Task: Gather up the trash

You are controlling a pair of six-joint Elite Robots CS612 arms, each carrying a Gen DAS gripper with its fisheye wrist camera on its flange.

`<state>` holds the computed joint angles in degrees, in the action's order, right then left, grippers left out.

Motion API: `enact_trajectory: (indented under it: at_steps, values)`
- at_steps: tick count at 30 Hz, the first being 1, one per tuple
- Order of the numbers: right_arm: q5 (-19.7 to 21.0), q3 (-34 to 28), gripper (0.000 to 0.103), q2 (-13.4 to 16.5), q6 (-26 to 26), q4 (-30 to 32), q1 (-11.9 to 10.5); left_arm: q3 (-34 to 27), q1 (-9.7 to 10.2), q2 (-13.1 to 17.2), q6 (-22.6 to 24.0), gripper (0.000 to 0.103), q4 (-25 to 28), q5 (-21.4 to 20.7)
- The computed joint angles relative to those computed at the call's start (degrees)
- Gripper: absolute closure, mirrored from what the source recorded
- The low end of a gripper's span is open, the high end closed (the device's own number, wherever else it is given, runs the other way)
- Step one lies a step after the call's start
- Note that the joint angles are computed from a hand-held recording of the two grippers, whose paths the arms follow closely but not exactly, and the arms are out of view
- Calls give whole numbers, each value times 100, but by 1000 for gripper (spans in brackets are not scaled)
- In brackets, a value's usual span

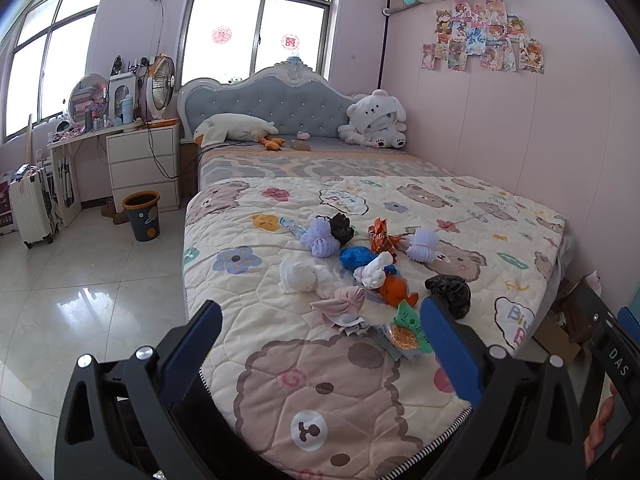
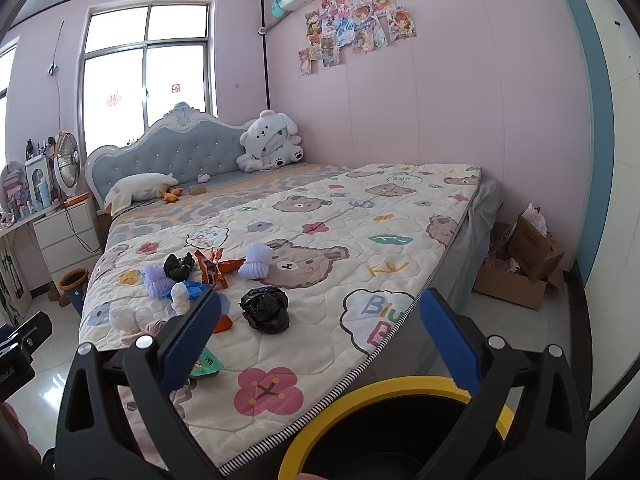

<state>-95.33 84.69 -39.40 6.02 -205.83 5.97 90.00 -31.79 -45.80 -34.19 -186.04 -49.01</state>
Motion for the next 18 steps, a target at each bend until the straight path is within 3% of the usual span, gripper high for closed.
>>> enact_trajectory:
  at_steps: [18]
  values:
    - [52, -294, 8, 167, 31, 299, -26, -153, 76, 60, -116, 7, 346, -33]
